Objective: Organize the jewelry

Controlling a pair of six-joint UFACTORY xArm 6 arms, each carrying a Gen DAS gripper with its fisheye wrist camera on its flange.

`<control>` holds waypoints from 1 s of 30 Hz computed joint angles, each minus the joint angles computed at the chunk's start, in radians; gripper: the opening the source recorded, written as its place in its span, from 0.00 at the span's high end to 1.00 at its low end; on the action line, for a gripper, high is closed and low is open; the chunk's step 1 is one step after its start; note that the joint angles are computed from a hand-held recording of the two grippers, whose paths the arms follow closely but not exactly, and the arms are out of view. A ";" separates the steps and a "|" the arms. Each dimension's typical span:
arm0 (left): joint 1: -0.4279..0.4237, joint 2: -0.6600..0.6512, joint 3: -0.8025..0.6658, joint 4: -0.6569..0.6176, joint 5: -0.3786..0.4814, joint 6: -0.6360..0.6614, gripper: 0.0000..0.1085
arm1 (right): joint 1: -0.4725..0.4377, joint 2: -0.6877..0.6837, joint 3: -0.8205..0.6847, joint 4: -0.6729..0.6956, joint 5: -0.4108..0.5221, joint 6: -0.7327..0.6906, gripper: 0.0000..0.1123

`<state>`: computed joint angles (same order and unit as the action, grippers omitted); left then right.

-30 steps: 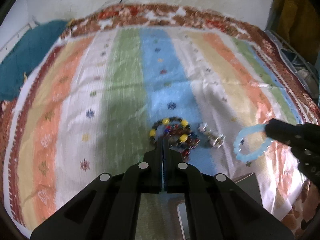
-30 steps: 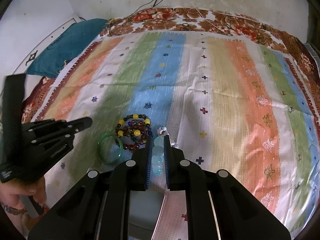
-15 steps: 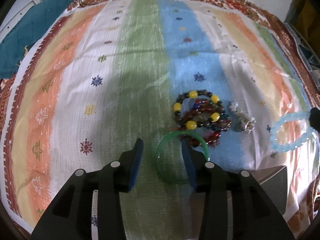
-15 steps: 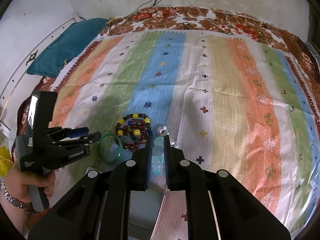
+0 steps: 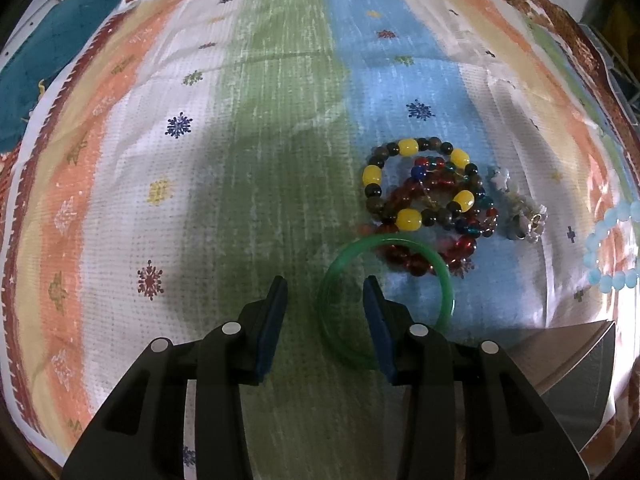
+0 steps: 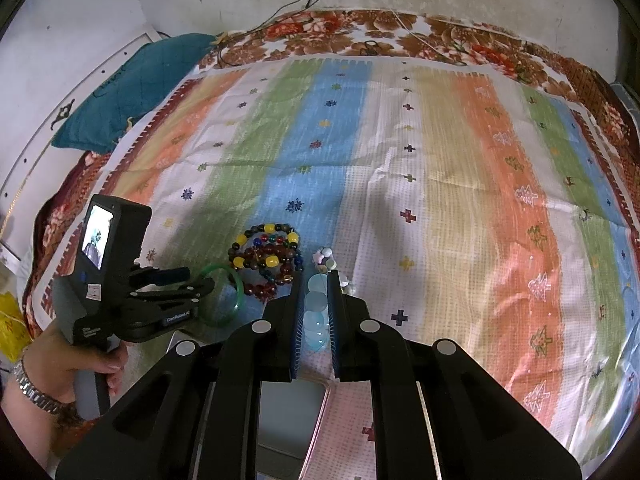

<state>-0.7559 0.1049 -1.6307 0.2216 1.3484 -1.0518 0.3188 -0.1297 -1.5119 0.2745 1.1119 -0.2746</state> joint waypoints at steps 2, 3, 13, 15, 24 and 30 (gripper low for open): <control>-0.002 0.011 -0.011 0.008 0.015 0.002 0.72 | 0.000 -0.001 0.001 0.001 0.000 -0.001 0.89; -0.001 0.010 -0.008 0.007 0.015 -0.003 0.73 | 0.000 -0.002 0.002 0.002 0.000 -0.002 0.89; 0.006 -0.022 0.035 0.011 -0.008 -0.017 0.94 | 0.003 -0.006 0.006 0.001 0.000 -0.004 0.89; 0.005 -0.027 0.036 0.018 -0.011 -0.019 0.94 | 0.004 -0.006 0.006 0.000 0.000 -0.002 0.89; -0.017 -0.082 0.030 0.087 -0.068 -0.089 0.93 | 0.015 -0.029 0.017 -0.018 -0.025 -0.005 0.89; -0.044 -0.049 -0.049 0.131 -0.070 -0.112 0.93 | 0.016 -0.047 0.021 -0.001 -0.034 -0.019 0.89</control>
<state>-0.8000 0.0556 -1.6795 0.3530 1.2787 -1.1636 0.3346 -0.1766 -1.4907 0.2735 1.0778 -0.2938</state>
